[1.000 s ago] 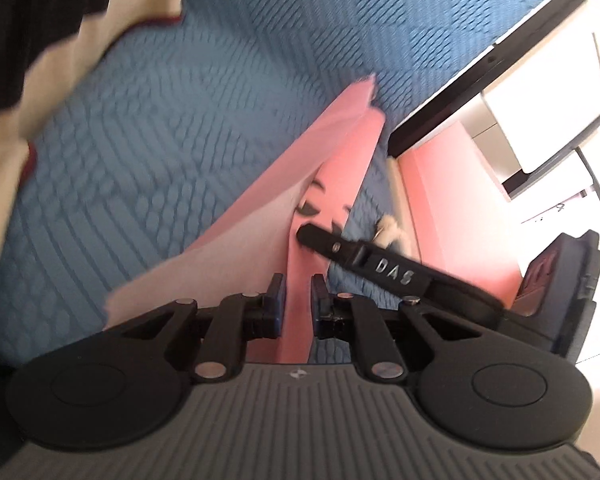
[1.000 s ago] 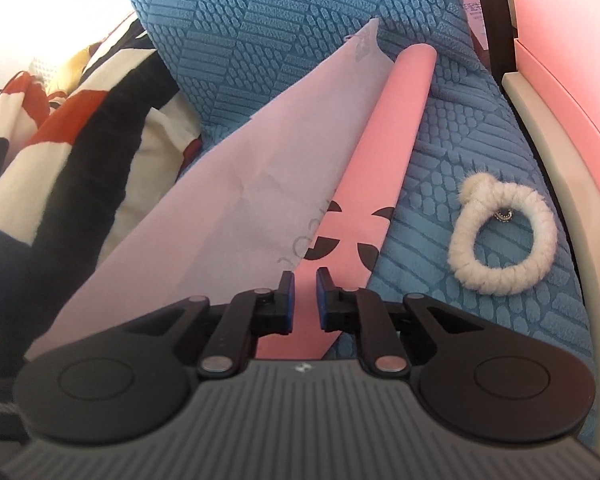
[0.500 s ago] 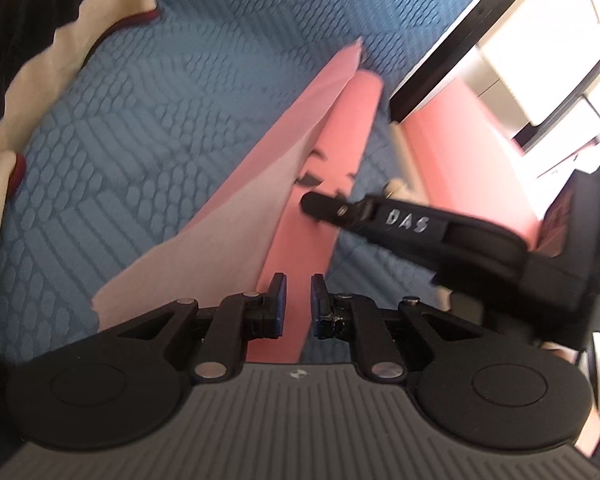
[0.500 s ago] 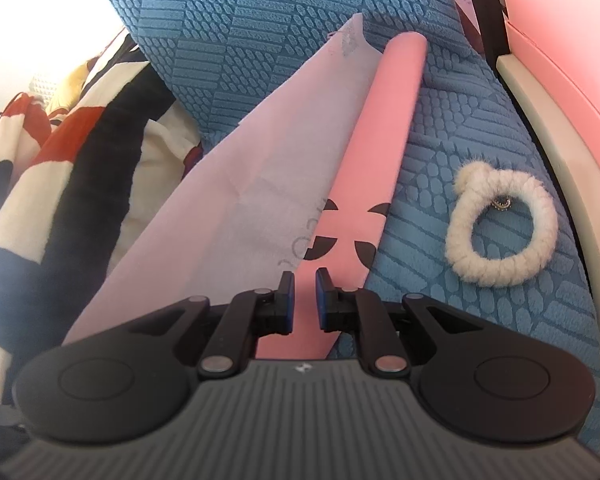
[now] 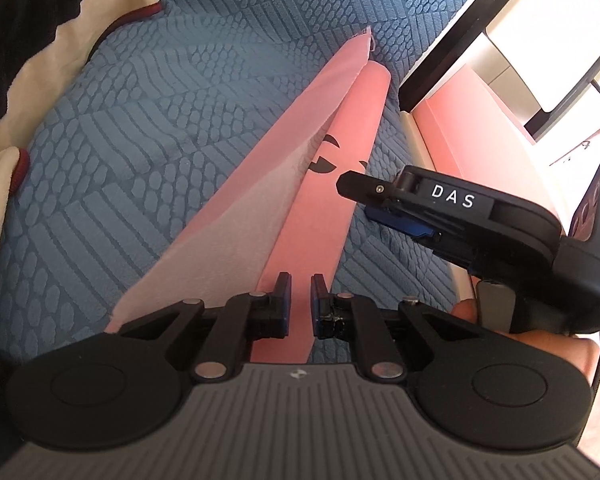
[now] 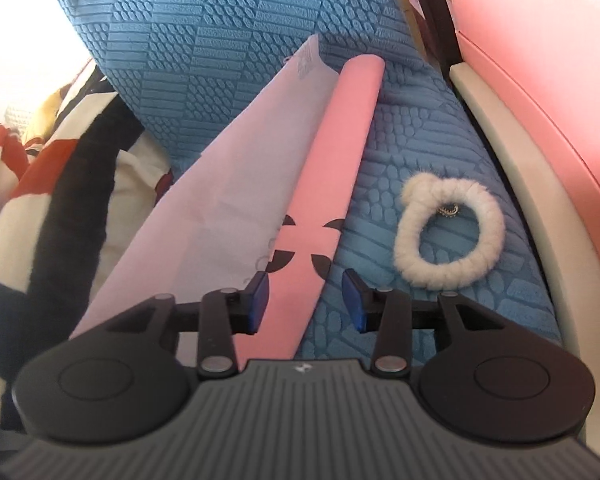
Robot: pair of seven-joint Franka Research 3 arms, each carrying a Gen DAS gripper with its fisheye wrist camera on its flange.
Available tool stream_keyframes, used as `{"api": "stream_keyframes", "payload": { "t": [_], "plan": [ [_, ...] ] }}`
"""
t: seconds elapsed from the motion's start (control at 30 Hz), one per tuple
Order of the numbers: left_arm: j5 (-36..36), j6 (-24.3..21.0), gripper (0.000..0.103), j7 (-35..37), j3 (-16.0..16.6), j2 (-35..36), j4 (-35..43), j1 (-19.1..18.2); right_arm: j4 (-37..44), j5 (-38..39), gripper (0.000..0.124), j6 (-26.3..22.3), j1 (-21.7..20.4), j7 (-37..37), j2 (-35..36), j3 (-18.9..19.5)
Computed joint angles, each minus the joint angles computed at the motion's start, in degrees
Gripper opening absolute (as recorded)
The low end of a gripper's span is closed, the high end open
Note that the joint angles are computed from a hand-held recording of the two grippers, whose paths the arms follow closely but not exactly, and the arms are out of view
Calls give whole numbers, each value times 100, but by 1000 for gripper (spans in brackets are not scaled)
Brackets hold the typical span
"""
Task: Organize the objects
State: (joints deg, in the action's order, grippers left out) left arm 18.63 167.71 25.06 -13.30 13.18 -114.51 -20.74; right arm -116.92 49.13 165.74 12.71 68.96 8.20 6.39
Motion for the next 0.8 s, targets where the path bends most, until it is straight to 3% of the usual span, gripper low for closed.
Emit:
{"api": "stream_keyframes", "payload": {
  "t": [0.13, 0.37, 0.5, 0.6, 0.67, 0.77, 0.8],
  "plan": [
    [-8, -1, 14, -35, 5, -23, -18, 0, 25, 30, 44, -42, -6, -80, 16, 33],
    [106, 16, 14, -287, 83, -57, -57, -40, 183, 1301, 45, -559, -155, -653, 27, 84],
    [-168, 342, 14, -433, 4, -96, -252, 95, 268, 2420, 45, -1148, -284, -1142, 15, 40],
    [-431, 560, 14, -418, -78, -129, -391, 198, 322, 2604, 43, -1383, -246, -1207, 47, -14],
    [-430, 567, 14, -412, -57, -147, -412, 176, 349, 2496, 37, -1374, -185, -1156, 77, -37],
    [-350, 562, 14, -490, 8, -167, -423, 108, 372, 1991, 11, -1175, -77, -839, 130, -71],
    [-357, 578, 14, -499, 3, -172, -436, 111, 361, 1851, 10, -1125, -62, -747, 135, -76]
  ]
}}
